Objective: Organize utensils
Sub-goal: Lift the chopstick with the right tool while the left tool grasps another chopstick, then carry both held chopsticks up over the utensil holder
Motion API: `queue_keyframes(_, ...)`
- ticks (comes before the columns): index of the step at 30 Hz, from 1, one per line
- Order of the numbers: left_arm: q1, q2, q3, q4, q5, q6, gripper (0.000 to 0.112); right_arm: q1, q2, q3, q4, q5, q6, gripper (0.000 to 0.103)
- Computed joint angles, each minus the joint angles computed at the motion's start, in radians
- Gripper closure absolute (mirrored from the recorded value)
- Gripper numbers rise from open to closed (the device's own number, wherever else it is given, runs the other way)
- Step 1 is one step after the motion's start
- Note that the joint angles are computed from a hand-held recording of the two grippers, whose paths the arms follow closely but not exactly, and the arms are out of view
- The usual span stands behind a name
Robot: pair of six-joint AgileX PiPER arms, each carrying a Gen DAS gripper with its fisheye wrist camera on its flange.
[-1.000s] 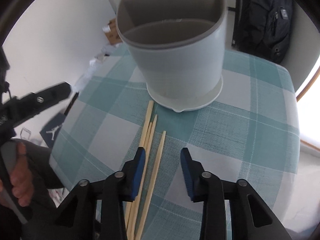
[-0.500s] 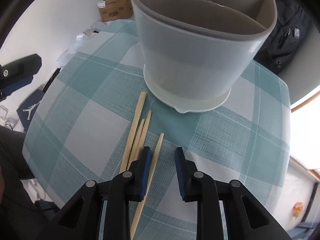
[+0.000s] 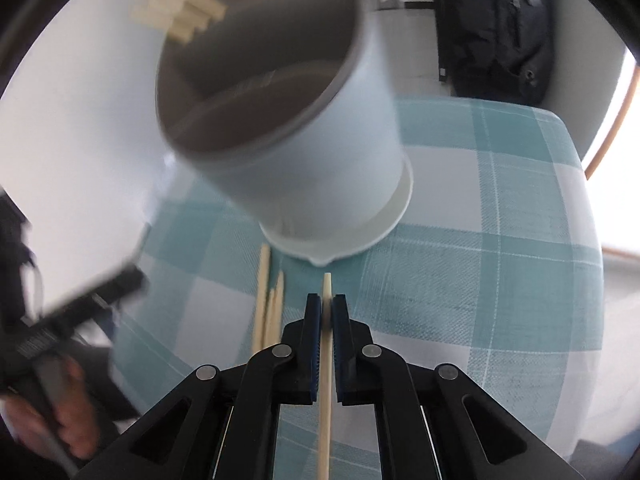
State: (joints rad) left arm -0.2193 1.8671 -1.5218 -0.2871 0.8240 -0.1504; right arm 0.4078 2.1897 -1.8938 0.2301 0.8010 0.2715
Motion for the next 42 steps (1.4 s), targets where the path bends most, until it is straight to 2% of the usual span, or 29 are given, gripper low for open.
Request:
queue_keyframes(4, -0.027, 0.053, -0.067, -0.002, 0.057, -0.02, 0.034, -0.08, -0.107, 0.189, 0.237, -0.146, -0.131, 0.098)
queue_keyframes(7, -0.055, 0.085, -0.114, 0.041, 0.088, -0.065, 0.034, -0.124, -0.155, 0.278, 0.414, -0.205, -0.25, 0.098)
queue_keyframes(14, -0.103, 0.147, -0.207, 0.091, 0.143, -0.096, 0.034, -0.184, -0.268, 0.492, 0.791, -0.289, -0.545, 0.098)
queue_keyframes(17, -0.114, 0.177, -0.244, 0.119, 0.17, -0.134, 0.034, -0.22, -0.288, 0.55, 0.937, -0.291, -0.667, 0.098)
queue_keyframes(20, -0.129, 0.192, -0.268, 0.162, 0.171, -0.155, 0.034, -0.244, -0.296, 0.577, 0.972, -0.283, -0.717, 0.098)
queue_keyframes(24, -0.165, 0.213, -0.299, 0.263, 0.183, -0.221, 0.035, -0.239, -0.297, 0.566, 0.937, -0.274, -0.688, 0.098)
queue_keyframes(28, -0.208, 0.246, -0.338, 0.406, 0.218, -0.275, 0.048, -0.238, -0.295, 0.561, 0.932, -0.266, -0.696, 0.098)
queue_keyframes(30, -0.21, 0.245, -0.335, 0.404, 0.208, -0.264, 0.057, -0.242, -0.293, 0.562, 0.94, -0.268, -0.709, 0.098)
queue_keyframes(33, -0.204, 0.226, -0.304, 0.402, 0.182, -0.243, 0.081, -0.249, -0.296, 0.571, 0.959, -0.269, -0.726, 0.098)
queue_keyframes(35, -0.198, 0.222, -0.293, 0.397, 0.171, -0.235, 0.088, -0.251, -0.296, 0.573, 0.968, -0.271, -0.731, 0.098)
queue_keyframes(37, -0.193, 0.215, -0.284, 0.392, 0.166, -0.233, 0.1, -0.248, -0.298, 0.575, 0.967, -0.275, -0.731, 0.098)
queue_keyframes(42, -0.185, 0.241, -0.337, 0.356, 0.189, -0.248, 0.11, -0.243, -0.303, 0.578, 0.952, -0.285, -0.722, 0.098)
